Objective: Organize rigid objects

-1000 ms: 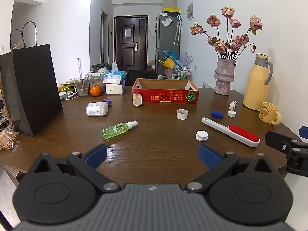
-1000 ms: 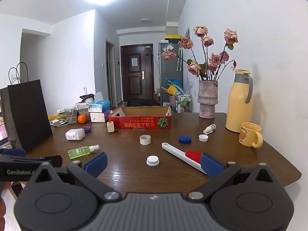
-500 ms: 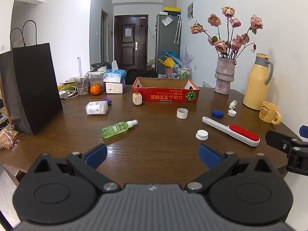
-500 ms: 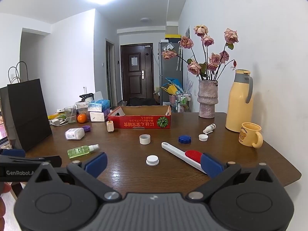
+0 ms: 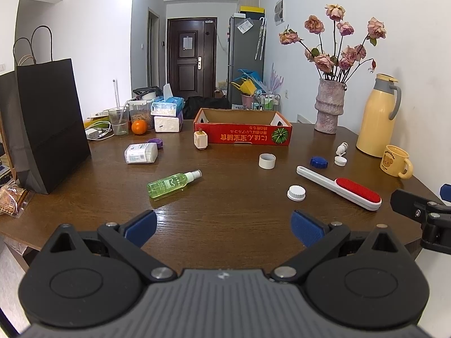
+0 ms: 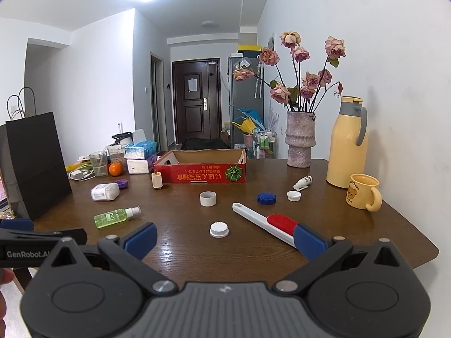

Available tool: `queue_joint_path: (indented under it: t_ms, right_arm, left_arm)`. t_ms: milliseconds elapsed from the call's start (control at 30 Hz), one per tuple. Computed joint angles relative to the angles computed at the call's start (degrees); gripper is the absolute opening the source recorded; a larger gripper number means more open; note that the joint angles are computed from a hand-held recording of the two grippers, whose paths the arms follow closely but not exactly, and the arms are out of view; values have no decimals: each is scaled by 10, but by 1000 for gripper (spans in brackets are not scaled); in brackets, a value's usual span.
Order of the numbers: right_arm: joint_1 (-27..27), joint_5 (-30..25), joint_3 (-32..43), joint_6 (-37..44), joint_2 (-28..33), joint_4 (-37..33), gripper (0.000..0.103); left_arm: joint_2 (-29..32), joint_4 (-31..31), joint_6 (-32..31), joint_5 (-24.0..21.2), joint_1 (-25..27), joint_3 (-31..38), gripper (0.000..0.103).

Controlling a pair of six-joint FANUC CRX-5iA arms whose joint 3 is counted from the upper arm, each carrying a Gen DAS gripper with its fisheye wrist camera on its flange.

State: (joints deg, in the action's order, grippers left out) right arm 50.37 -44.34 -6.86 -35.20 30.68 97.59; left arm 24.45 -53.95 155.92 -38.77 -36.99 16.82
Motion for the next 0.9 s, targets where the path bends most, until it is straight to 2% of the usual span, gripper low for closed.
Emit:
queue_joint_path:
  t_ms: [900]
  right_arm:
    - [1, 1, 3, 5, 3, -6, 103]
  left_arm:
    - [2, 0, 1, 0, 0, 0, 103]
